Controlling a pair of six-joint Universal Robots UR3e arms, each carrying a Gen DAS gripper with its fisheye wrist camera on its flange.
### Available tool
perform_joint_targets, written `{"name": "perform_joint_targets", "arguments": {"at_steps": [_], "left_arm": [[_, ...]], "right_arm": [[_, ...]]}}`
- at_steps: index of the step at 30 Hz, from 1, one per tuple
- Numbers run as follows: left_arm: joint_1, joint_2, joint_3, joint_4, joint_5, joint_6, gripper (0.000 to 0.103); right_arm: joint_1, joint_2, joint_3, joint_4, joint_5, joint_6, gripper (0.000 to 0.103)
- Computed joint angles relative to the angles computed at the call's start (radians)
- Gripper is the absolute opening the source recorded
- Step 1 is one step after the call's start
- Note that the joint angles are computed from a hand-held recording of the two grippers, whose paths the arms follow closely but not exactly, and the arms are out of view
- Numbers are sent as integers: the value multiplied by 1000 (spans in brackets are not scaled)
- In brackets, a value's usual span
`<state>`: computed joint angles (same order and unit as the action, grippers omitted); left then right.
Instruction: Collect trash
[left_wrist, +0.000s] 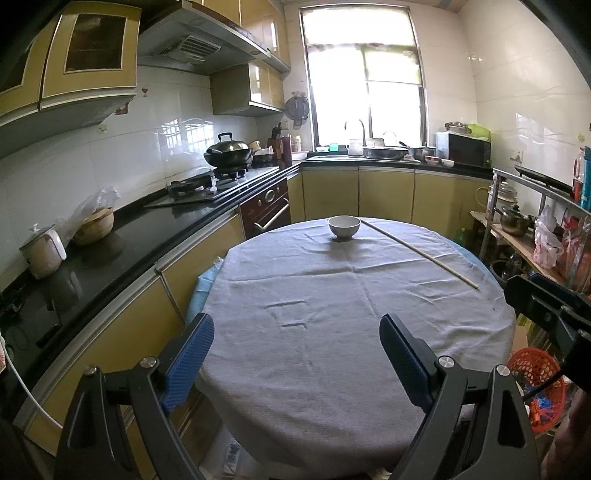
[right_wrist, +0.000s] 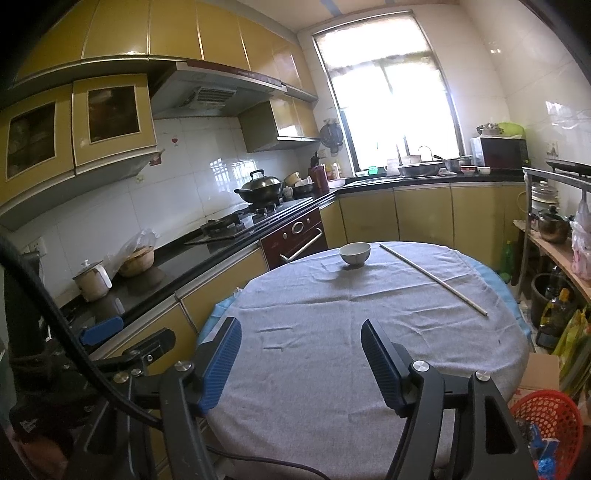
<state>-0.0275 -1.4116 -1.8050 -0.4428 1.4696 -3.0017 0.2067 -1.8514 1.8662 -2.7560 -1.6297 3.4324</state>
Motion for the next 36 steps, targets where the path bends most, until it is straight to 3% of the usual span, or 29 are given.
{"name": "perform_joint_targets", "arguments": {"at_steps": [28, 36], "left_arm": [[-20, -4, 31, -33, 4, 0, 92], [-34, -80, 119, -61, 10, -19, 92]], "right_arm": [[-28, -19, 6, -9, 24, -20, 71], [-68, -2, -26, 23, 51, -35, 71]]}}
